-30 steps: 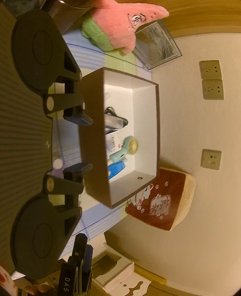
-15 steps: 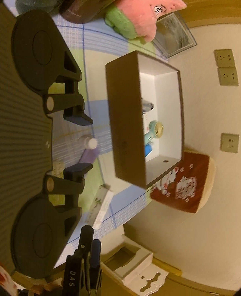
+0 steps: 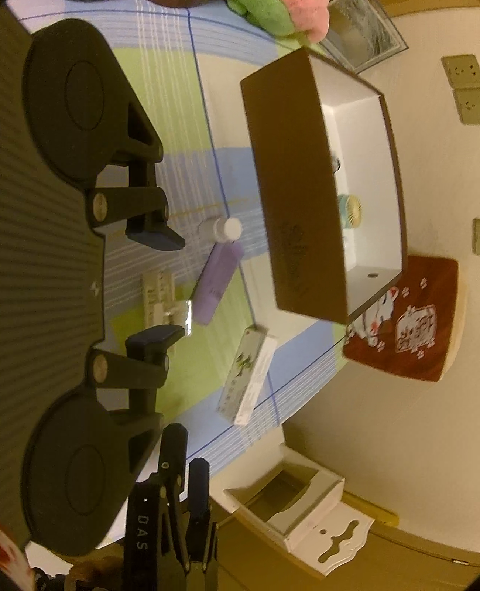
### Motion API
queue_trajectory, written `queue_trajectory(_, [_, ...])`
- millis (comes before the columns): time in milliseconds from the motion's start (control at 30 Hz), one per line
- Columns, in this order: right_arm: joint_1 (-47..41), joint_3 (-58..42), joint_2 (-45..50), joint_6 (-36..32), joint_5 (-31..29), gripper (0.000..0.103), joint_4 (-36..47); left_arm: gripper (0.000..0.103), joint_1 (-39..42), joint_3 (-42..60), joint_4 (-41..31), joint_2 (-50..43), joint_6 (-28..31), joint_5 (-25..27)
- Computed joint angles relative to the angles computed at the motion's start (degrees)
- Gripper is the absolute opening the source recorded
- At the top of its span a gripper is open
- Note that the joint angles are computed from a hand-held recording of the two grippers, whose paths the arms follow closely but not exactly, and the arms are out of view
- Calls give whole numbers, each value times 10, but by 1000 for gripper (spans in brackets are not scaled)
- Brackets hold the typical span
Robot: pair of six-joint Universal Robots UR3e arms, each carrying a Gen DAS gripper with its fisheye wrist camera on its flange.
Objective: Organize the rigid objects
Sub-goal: 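Withdraw both tools from the box back over the table, then grasp the white plastic rack with the left tool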
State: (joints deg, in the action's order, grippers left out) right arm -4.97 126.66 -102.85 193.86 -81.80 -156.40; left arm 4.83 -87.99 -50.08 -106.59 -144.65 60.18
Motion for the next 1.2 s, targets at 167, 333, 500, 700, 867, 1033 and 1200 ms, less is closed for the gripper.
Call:
queue_trajectory(167, [-14, 18, -16, -10, 7, 58, 9, 41, -17, -14, 9, -3, 3, 13])
queue_trajectory(333, [-27, 28, -20, -20, 13, 58, 15, 41, -36, -15, 24, -20, -2, 30])
queue_trajectory(500, [-45, 40, -19, -31, 22, 58, 12, 41, -58, 1, 38, -49, -15, 52])
queue_trajectory(700, [-63, 46, -8, -43, 29, 58, 9, 41, -87, 41, 47, -96, -27, 79])
queue_trajectory(867, [-77, 47, 6, -58, 29, 58, 3, 41, -106, 70, 57, -134, -36, 96])
queue_trajectory(1033, [-86, 46, 23, -69, 30, 58, -8, 41, -119, 93, 76, -164, -46, 106])
queue_trajectory(1200, [-93, 39, 47, -82, 29, 58, -21, 40, -125, 113, 78, -184, -49, 111])
